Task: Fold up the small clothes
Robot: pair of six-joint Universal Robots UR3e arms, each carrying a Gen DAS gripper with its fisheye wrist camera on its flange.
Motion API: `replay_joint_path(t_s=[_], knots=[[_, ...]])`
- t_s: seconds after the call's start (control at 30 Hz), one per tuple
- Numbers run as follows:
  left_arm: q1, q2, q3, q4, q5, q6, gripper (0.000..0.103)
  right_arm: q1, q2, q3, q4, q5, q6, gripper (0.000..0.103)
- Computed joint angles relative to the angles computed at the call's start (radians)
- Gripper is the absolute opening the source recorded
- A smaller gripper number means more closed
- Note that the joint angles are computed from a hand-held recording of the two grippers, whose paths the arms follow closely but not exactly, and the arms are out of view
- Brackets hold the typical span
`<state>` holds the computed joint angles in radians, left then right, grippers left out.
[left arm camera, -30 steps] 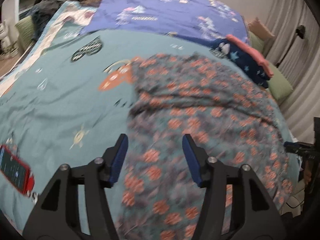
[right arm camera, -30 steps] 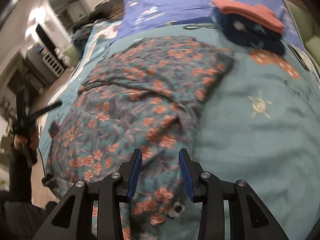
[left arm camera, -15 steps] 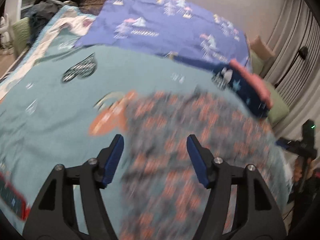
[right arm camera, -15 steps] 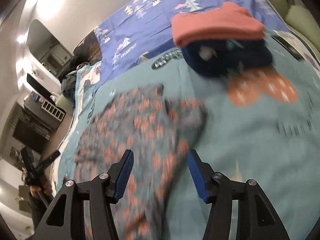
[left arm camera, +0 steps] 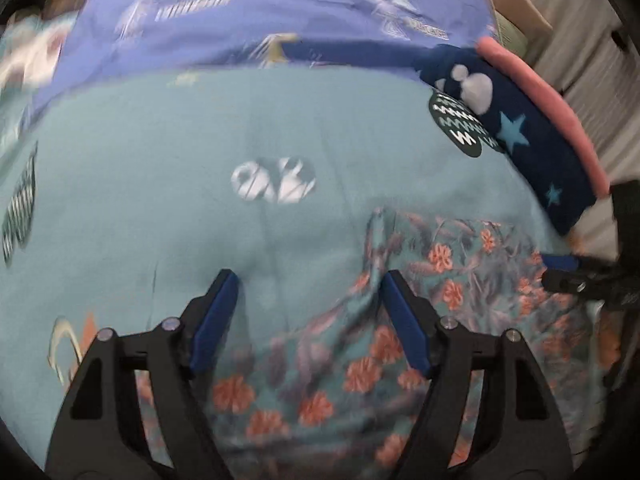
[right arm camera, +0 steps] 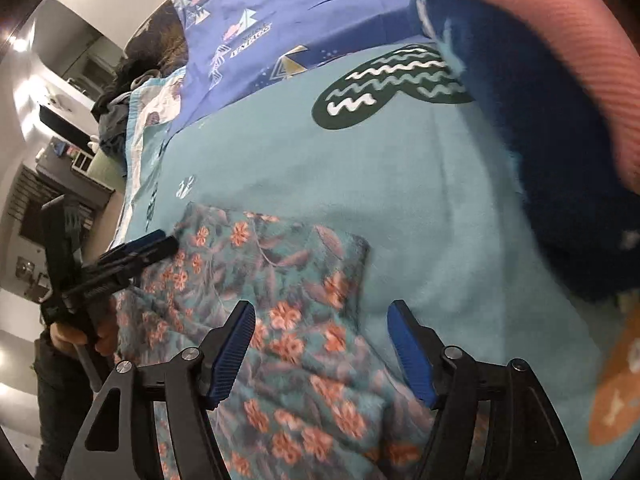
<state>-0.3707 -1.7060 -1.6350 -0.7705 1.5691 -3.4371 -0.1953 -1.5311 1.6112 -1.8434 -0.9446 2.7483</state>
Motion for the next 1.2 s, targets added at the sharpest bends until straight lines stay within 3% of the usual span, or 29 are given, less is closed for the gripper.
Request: replay_joint_path(t_s=[0.03,0.07,0.1,0.13,0.2,0.33,0.5,0.57,0.63,0.7,0.77,0.8,0.83,0.9,0.93,1.03,1.1,1.17,1.2], knots=[[-0.014,-0.012,0.012,0.003,0.002,0.04,0.06,0.013,0.01,-0.009,-0.003,0.008,-0.01,0.029],[-0.029,-0.02,0.018,0.012,0.008,0.06,0.045,0.045,0.026,-0.029,-0.008,-0.025,0.007,0.003],[-0.02,-0.007,0.004,0.028,-0.047,0.085,0.004,0.066,0.023,-0.02,-0.041,-0.05,0.038,0.004],[-0.014,0.002,0.0,0.032,-0.079,0.08,0.004,0.085,0.009,0.0,-0.097,-0.075,0.068,0.004],[-0.08,0.01,0.005,0.077,0.037,0.075,0.004,0.087,-0.042,0.042,-0.199,-0.083,0.135,0.003],[-0.108,0.027,0.06,0.076,0.158,0.012,0.004,0.042,-0.031,-0.069,-0.157,-0.011,0.194,0.003],[-0.058,-0.019,0.193,0.037,0.239,-0.04,0.0,0.116,0.088,-0.255,-0.173,-0.076,0.271,0.003],[-0.014,-0.025,0.235,-0.002,0.216,-0.037,0.0,0.166,0.16,-0.319,-0.241,-0.167,0.316,0.0],[0.023,-0.028,0.247,-0.058,0.182,-0.022,0.001,0.192,0.232,-0.399,-0.181,-0.223,0.314,0.003],[0.056,0.025,0.177,-0.092,0.157,-0.003,0.007,0.145,0.211,-0.368,-0.098,-0.176,0.268,0.003],[0.096,0.129,0.026,-0.079,0.134,0.029,0.032,0.057,0.092,-0.214,-0.063,-0.109,0.166,0.01],[0.115,0.189,-0.061,-0.059,0.134,0.046,0.051,-0.002,0.005,-0.117,-0.042,-0.081,0.098,0.015],[0.142,0.254,-0.157,-0.035,0.128,0.068,0.06,-0.07,-0.084,-0.026,-0.02,-0.052,0.037,0.022],[0.223,0.377,-0.31,-0.025,0.06,0.1,0.06,-0.205,-0.227,0.105,0.058,0.014,-0.074,0.033],[0.279,0.445,-0.382,-0.044,0.003,0.106,0.061,-0.288,-0.301,0.157,0.139,0.052,-0.146,0.041],[0.444,0.614,-0.554,-0.084,-0.183,0.108,0.064,-0.51,-0.452,0.237,0.408,0.131,-0.341,0.051],[0.532,0.699,-0.65,-0.095,-0.312,0.103,0.064,-0.589,-0.466,0.253,0.555,0.161,-0.442,0.058],[0.536,0.742,-0.706,-0.045,-0.328,0.071,0.063,-0.623,-0.425,0.261,0.688,0.176,-0.51,0.059],[0.534,0.751,-0.719,-0.03,-0.335,0.065,0.054,-0.609,-0.412,0.276,0.688,0.18,-0.496,0.06]])
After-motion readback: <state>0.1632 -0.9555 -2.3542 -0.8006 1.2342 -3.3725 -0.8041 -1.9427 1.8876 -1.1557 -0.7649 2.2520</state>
